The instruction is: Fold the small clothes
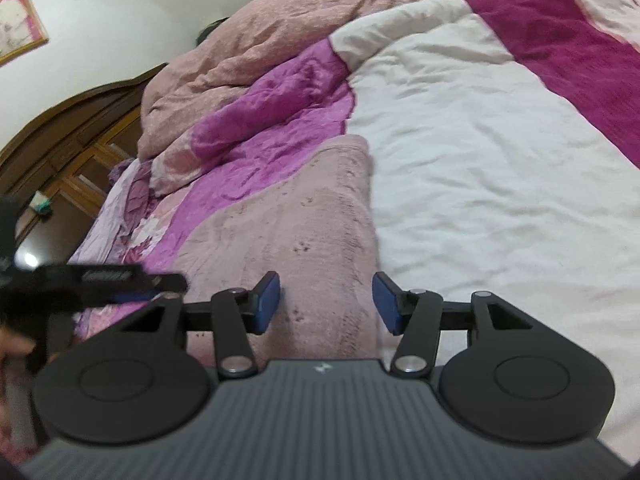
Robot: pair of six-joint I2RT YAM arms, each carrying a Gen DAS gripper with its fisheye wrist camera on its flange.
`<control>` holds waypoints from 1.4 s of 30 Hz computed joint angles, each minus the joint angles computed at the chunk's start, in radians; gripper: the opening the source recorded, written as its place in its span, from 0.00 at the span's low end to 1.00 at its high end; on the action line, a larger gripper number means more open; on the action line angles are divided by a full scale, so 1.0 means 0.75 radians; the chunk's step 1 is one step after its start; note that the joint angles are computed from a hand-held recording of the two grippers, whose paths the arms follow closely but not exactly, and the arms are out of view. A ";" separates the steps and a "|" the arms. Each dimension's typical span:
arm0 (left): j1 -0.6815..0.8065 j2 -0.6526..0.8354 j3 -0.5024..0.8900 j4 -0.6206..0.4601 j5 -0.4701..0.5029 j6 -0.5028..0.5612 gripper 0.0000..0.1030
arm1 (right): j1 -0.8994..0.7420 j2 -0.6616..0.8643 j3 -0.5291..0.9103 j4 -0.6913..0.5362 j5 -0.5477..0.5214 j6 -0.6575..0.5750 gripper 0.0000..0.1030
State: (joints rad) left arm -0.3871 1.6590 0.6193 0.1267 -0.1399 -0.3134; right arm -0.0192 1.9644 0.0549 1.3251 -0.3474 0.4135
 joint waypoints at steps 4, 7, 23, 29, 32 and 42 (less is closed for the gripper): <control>0.000 -0.097 -0.092 -0.041 0.045 -0.033 0.64 | 0.025 -0.008 -0.014 -0.025 0.026 0.032 0.53; -0.005 -0.108 -0.148 -0.009 -0.028 0.013 0.65 | 0.115 -0.052 -0.010 -0.093 0.069 0.035 0.53; 0.086 -0.061 -0.146 0.006 -0.055 0.044 0.73 | 0.262 -0.244 0.017 -0.359 0.152 -0.139 0.53; 0.149 -0.133 -0.138 0.007 0.122 -0.030 0.73 | 0.017 -0.317 0.035 -0.415 -0.082 -0.162 0.63; 0.156 -0.079 -0.097 0.026 0.140 -0.073 0.73 | -0.070 -0.252 0.106 -0.441 -0.166 -0.152 0.67; 0.248 0.170 -0.063 0.203 0.316 -0.176 0.85 | -0.152 0.074 0.367 -0.573 -0.429 -0.106 0.71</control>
State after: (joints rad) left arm -0.2013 1.7863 0.5725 0.2788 0.0971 -0.4456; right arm -0.1334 2.0197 0.3303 0.8952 -0.6689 0.3342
